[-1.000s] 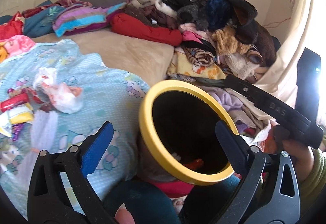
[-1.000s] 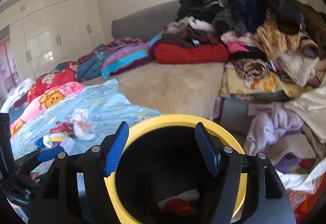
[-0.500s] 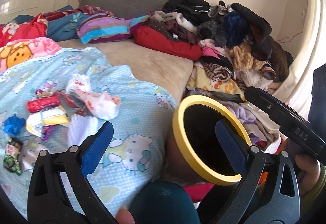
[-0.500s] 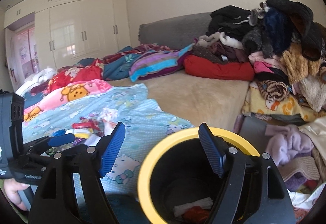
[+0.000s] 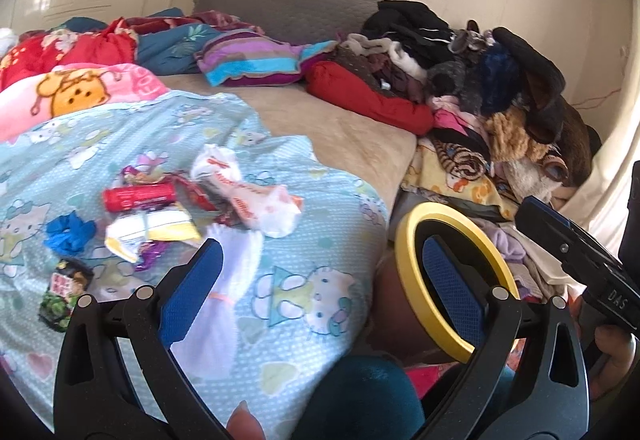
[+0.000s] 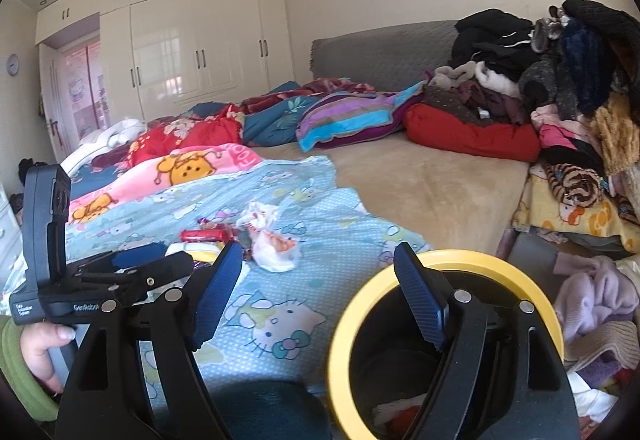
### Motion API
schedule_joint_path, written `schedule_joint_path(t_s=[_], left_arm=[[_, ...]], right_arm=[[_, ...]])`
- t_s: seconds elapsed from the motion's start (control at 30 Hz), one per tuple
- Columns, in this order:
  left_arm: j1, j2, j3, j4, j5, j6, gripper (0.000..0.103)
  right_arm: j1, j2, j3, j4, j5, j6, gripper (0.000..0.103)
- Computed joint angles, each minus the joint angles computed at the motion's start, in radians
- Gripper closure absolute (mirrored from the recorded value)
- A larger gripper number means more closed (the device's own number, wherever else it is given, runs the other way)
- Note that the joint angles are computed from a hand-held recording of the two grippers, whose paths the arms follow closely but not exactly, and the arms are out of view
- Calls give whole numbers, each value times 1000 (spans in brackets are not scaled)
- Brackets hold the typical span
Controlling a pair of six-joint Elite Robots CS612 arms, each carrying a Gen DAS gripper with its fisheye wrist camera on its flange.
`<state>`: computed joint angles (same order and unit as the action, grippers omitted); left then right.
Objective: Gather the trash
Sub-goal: 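Move both tools back over the remaining trash on the bed, then grasp the white mesh bundle with the left tool while the right tool grasps the white printed bag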
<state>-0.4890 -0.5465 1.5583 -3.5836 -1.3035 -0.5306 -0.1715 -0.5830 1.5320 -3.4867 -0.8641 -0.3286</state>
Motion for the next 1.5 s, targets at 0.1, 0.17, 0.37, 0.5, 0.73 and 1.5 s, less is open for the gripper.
schedule_joint_path(t_s=[0.1, 0.17, 0.37, 0.5, 0.73, 1.5], left_arm=[[5, -4, 15, 1, 17, -15, 11], [9, -7, 24, 4, 25, -23, 11], [18, -16, 55, 9, 53, -48, 11], [24, -19, 70, 14, 60, -66, 11], [35, -16, 75, 33, 49, -78, 11], [46, 37, 25, 169, -54, -101, 23]], right_arm=[[8, 4, -6, 9, 6, 2, 27], [14, 8, -19, 32, 16, 7, 27], [38, 15, -43, 85, 20, -16, 27], [55, 18, -57, 124, 26, -57, 27], [85, 32, -93, 194, 18, -86, 28], [164, 172, -362, 502, -133, -65, 68]])
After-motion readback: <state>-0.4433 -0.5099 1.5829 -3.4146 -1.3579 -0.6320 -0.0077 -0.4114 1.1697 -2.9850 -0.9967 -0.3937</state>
